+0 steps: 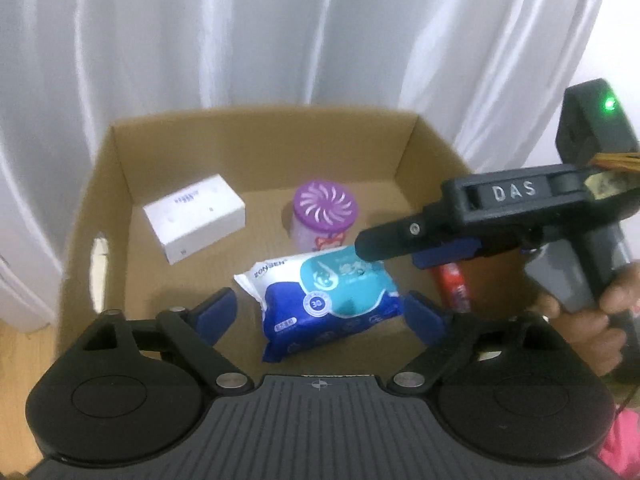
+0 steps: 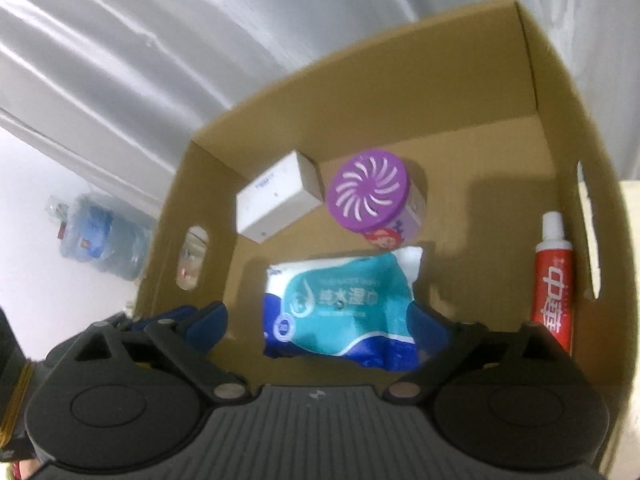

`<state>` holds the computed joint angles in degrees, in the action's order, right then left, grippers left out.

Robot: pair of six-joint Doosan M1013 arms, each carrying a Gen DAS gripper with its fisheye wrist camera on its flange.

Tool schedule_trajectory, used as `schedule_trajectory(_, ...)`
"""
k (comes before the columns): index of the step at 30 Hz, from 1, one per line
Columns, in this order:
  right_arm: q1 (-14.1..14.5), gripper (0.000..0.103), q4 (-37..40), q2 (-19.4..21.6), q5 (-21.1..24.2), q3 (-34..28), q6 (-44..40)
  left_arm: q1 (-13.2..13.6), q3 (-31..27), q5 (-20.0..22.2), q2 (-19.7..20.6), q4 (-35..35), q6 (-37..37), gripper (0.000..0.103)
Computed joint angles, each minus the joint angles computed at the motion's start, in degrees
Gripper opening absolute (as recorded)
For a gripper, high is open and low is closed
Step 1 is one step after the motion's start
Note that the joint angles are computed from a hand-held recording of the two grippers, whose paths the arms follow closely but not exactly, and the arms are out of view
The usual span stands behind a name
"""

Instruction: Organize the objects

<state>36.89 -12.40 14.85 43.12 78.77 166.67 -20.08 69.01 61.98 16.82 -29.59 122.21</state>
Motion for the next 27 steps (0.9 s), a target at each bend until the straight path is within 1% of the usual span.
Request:
schedule_trajectory(4, 2.2, 0.099, -7.7, -1.0, -0.7, -0.3, 4.6, 0.8, 4.9, -6.1, -4.5, -2.4, 1.9, 0.102)
schedule_trajectory(5, 3.1, 0.099, -10.8, -1.3, -0.5, -0.4, 6.3, 0.8, 6.3, -8.0, -5.8, -2.3, 1.9, 0.103)
schedule_trajectory(6, 4.0, 0.103, -13.6, -1.5, -0.2, -0.5, 7.5, 0.7, 7.7, -10.4, -7.1, -1.5, 2.0, 0.103)
schedule_trajectory(7, 5.1, 0.103, -16.7, -1.7, 0.6, -0.7, 8.8, 0.5, 9.4, -13.2, -8.5, 0.0, 1.7, 0.103)
schedule_trajectory(9, 7.4, 0.103, -22.4, -1.9, 3.0, -1.5, 10.6, -0.7, 12.5, -19.4, -11.3, 6.3, -2.5, 0.103)
schedule_trajectory(10, 8.3, 0.103, -24.4, -2.0, 4.2, -1.8, 11.1, -1.4, 13.8, -21.8, -12.4, 10.9, -6.7, 0.103)
schedule_trajectory(12, 10.5, 0.103, -29.0, -2.0, 6.4, -2.2, 12.5, -3.1, 16.4, -25.9, -14.6, 20.9, -17.1, 0.103)
schedule_trajectory(13, 11.3, 0.103, -30.6, -2.0, 7.1, -2.3, 12.6, -3.5, 17.5, -27.3, -15.4, 23.7, -20.3, 0.103)
schedule_trajectory(15, 13.1, 0.103, -33.6, -1.7, 9.4, -2.9, 11.9, -3.8, 19.3, -28.6, -16.6, 25.9, -23.4, 0.103)
schedule_trajectory(17, 14.7, 0.103, -36.0, -1.0, 12.3, -3.7, 10.4, -4.2, 20.3, -28.2, -17.2, 28.3, -27.2, 0.103)
schedule_trajectory(18, 15.5, 0.103, -37.0, -0.5, 14.0, -4.2, 9.5, -4.2, 20.8, -28.2, -17.3, 28.2, -27.8, 0.103)
schedule_trajectory(19, 16.1, 0.103, -38.0, 0.0, 15.7, -4.7, 8.6, -4.0, 21.2, -28.1, -17.4, 26.6, -27.3, 0.103)
schedule_trajectory(22, 18.3, 0.103, -41.7, 1.8, 22.8, -6.9, 5.7, -2.5, 21.8, -26.3, -17.4, 18.4, -22.3, 0.103)
schedule_trajectory(23, 19.0, 0.103, -43.2, 2.3, 24.8, -7.3, 4.7, -2.1, 21.9, -25.9, -17.4, 17.1, -21.7, 0.103)
schedule_trajectory(24, 19.6, 0.103, -44.6, 2.8, 26.7, -7.9, 3.6, -1.8, 22.5, -26.1, -17.9, 16.8, -21.5, 0.103)
schedule_trajectory(27, 20.9, 0.103, -47.3, 4.1, 31.6, -9.4, 1.1, -2.4, 23.6, -27.8, -18.3, 20.4, -21.7, 0.103)
